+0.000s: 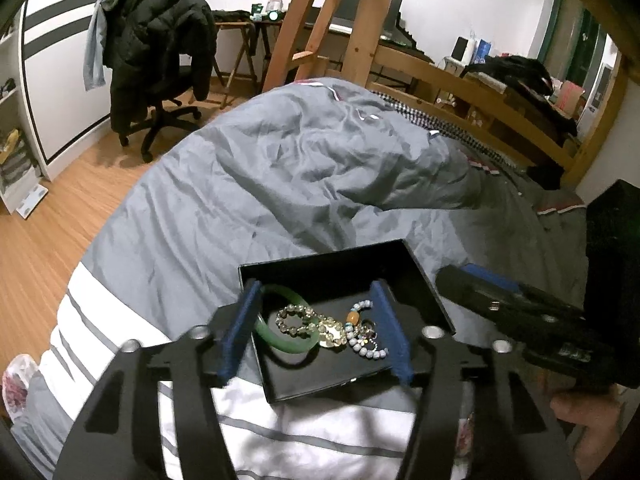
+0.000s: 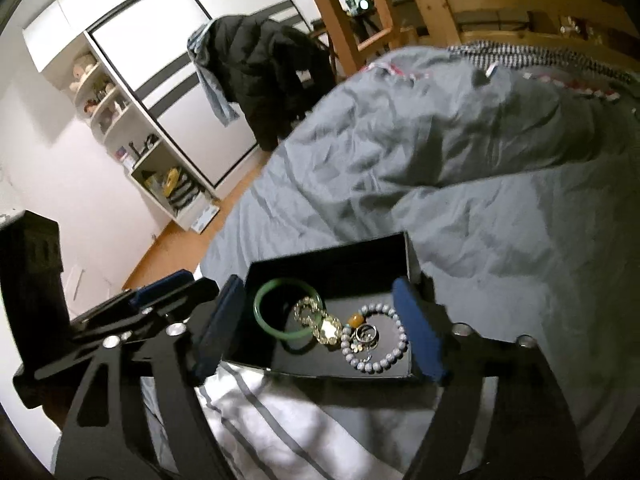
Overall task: Organize jewelry
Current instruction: 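Open both tools to release the gold bracelet and earring into the box, then move the left tool to the pink bead bracelet while the right tool approaches the peach-and-dark bead bracelet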
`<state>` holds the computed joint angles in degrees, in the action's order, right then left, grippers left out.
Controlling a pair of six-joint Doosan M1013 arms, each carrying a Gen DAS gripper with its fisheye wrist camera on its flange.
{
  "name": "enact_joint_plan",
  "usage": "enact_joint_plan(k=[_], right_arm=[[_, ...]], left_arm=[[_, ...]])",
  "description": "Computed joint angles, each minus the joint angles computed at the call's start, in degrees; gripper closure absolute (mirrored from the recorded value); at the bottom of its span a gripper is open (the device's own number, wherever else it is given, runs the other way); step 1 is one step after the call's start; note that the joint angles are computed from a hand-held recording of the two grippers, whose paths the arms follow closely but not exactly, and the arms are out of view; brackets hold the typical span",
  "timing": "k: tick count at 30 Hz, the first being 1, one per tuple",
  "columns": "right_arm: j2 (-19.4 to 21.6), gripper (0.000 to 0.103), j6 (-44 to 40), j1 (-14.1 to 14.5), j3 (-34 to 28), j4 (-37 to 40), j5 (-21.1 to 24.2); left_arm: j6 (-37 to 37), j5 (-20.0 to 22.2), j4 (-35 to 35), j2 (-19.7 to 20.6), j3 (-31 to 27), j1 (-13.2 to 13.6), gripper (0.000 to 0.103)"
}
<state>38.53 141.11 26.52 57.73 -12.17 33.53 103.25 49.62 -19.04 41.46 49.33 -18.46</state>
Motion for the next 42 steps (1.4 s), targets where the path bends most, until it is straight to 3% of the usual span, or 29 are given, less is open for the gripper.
enact_joint_plan(k=[1, 3, 5, 7, 20, 25, 33, 37, 42], right_arm=[[-0.27, 0.022, 0.72, 0.18, 0.14, -1.49, 0.23], [-0.88, 0.008, 3.51, 0.70, 0.43, -6.43, 1.39], [-1.56, 0.004, 4.92, 1.13, 0.99, -9.82, 2.48], [-2.20, 0.004, 6.83, 1.58, 1.53, -13.53, 4.52], [-10.79, 0.004, 18.70, 4.42, 12.32, -30.02, 12.55], [-13.98, 0.004, 19.10, 6.17, 16.82, -32.54, 15.22], [-16.42, 0.004, 14.13, 8.25, 23.72, -27.11, 12.48], [-16.12, 0.004, 11.07, 7.88, 26.30, -20.89, 7.25], [-15.49, 0.004, 11.25, 7.80, 28.49, -19.18, 2.81]], left_arm=[[0.40, -0.43, -0.52, -0.18, 0.28, 0.04, 0.036], [2.24, -1.24, -3.03, -0.69, 1.06, 0.28, 0.024], [4.49, -3.42, -5.37, -1.83, 2.88, 0.36, 0.011], [6.67, -4.61, -7.01, -2.47, 3.98, 0.31, 0.008], [19.18, -6.29, -10.83, -6.51, 11.00, -1.48, 0.008], [21.35, -3.81, -11.61, -6.76, 11.97, -2.22, 0.008], [25.45, -1.70, -11.08, -7.05, 14.36, -4.65, 0.008], [27.41, -2.14, -7.70, -7.41, 16.19, -6.34, 0.008], [28.32, -2.15, -2.87, -6.96, 17.03, -8.15, 0.008]])
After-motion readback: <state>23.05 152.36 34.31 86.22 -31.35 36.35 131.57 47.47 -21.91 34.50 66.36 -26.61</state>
